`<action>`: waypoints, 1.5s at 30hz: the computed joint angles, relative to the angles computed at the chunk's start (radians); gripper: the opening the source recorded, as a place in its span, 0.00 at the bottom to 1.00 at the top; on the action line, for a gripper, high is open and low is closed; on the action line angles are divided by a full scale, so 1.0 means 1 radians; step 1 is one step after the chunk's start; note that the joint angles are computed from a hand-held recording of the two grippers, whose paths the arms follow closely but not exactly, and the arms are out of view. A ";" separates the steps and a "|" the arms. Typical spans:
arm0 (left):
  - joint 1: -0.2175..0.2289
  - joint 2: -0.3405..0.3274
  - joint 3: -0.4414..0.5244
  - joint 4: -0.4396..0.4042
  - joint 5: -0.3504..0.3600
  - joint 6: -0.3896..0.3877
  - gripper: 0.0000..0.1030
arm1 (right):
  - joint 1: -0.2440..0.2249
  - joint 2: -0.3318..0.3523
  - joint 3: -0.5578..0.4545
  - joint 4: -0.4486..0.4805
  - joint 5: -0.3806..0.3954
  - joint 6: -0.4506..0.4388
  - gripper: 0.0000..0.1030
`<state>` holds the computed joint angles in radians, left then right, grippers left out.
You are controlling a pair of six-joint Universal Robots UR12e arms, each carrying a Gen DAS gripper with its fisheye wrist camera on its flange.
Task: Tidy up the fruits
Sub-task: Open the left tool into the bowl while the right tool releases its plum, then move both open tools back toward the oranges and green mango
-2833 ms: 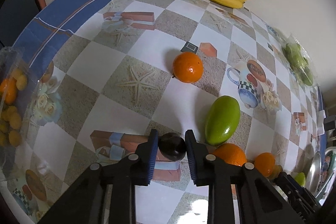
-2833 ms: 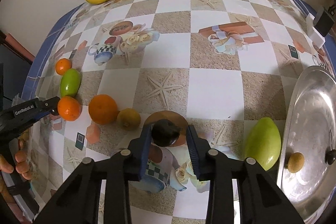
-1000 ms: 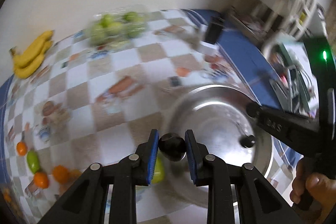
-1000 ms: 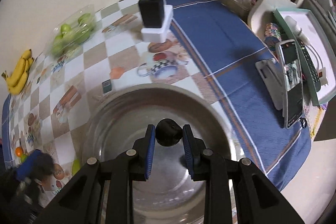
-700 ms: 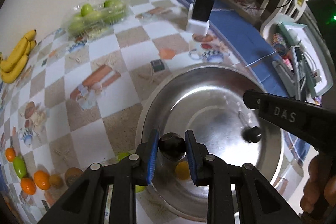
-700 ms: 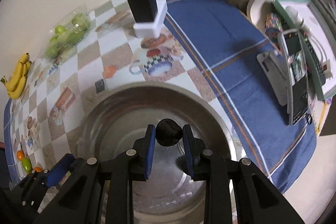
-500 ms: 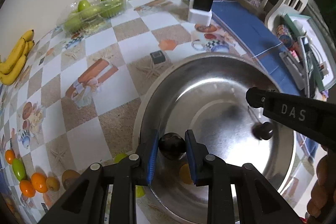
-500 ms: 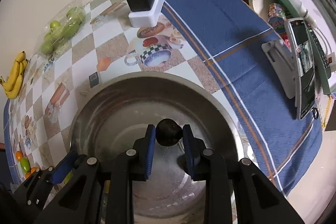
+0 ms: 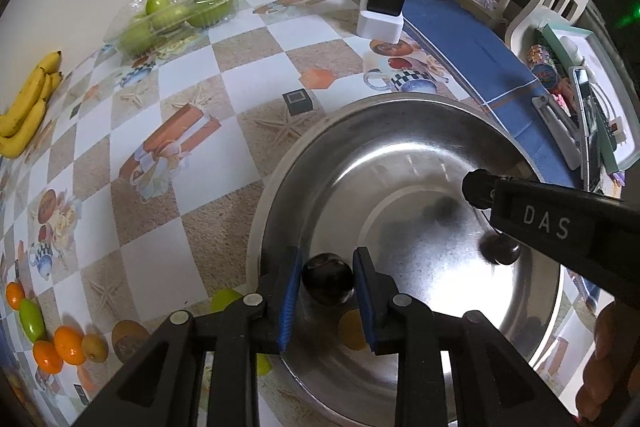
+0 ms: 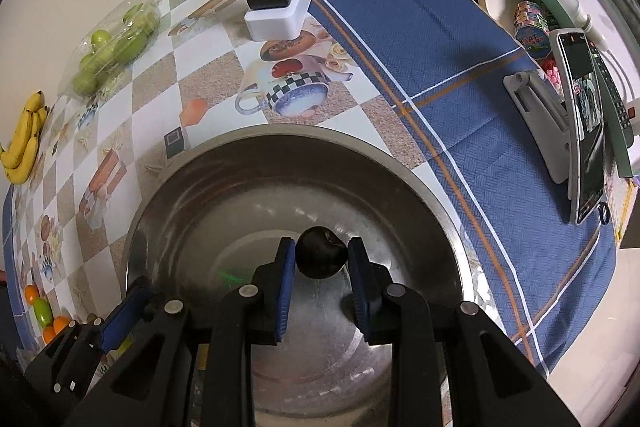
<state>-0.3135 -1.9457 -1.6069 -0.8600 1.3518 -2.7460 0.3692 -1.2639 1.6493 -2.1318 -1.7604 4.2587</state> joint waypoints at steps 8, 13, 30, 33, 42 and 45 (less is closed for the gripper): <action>0.012 0.015 0.002 0.001 -0.039 0.001 0.47 | 0.003 -0.005 -0.004 0.007 -0.020 0.013 0.38; 0.025 0.020 0.015 -0.004 -0.016 -0.048 0.49 | 0.013 -0.011 -0.016 0.003 -0.053 0.002 0.38; 0.086 0.007 0.028 -0.032 0.173 -0.295 0.98 | 0.028 0.027 -0.050 0.000 -0.002 -0.083 0.83; 0.090 0.006 0.027 -0.036 0.166 -0.302 1.00 | 0.028 0.030 -0.050 -0.002 0.008 -0.082 0.89; 0.100 0.008 0.023 -0.031 0.168 -0.333 1.00 | 0.031 0.033 -0.051 -0.003 -0.007 -0.065 1.00; 0.108 0.010 0.024 -0.032 0.155 -0.332 1.00 | 0.032 0.036 -0.052 -0.007 0.000 -0.062 1.00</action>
<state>-0.2056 -1.9358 -1.5829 -0.8921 1.5070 -3.0781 0.4010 -1.2282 1.5968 -2.1390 -1.7604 4.1966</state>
